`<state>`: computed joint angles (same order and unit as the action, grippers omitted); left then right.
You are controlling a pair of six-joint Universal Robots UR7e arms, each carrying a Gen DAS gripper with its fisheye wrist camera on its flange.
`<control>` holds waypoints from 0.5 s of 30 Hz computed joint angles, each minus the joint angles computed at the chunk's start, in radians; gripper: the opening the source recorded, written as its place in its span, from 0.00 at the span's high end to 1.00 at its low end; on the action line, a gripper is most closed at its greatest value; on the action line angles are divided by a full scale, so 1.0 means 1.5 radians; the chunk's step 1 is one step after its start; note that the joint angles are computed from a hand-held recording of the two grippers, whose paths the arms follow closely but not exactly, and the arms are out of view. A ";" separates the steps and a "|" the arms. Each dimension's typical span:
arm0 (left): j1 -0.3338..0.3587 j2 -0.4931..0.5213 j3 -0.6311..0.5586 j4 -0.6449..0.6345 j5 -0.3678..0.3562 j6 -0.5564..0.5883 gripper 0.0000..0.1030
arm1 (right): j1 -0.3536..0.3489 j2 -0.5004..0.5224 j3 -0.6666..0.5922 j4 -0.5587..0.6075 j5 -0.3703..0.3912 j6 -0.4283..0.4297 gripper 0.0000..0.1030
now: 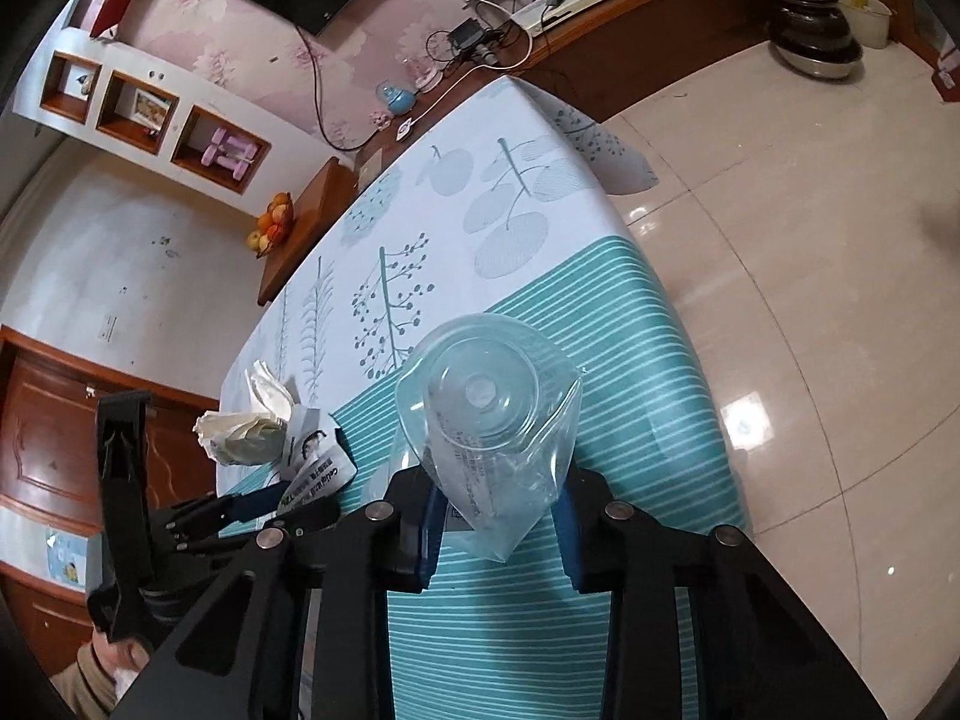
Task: Collect trash
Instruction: 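Grasp the clear plastic bottle with the right tool while the left tool grasps the coconut snack bag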
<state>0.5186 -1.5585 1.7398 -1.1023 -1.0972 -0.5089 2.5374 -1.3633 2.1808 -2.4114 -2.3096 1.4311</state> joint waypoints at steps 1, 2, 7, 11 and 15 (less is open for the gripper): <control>0.007 0.002 -0.003 -0.005 -0.002 -0.001 0.54 | 0.001 0.002 -0.001 -0.003 0.003 -0.004 0.71; 0.012 0.004 -0.005 -0.009 -0.004 -0.003 0.54 | 0.005 0.003 -0.003 -0.001 0.005 -0.002 0.71; 0.034 0.002 -0.006 -0.042 -0.013 -0.009 0.77 | 0.009 0.007 -0.005 -0.004 0.009 -0.008 0.71; 0.028 -0.010 0.000 -0.037 0.000 -0.013 0.96 | 0.016 0.007 -0.006 0.003 0.015 -0.008 0.72; 0.012 -0.035 0.010 -0.032 -0.013 -0.040 0.96 | 0.026 0.013 -0.009 0.007 0.021 -0.002 0.72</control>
<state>0.5360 -1.6110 1.7542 -1.1504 -1.1165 -0.5685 2.5761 -1.3443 2.1670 -2.4011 -2.2776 1.4275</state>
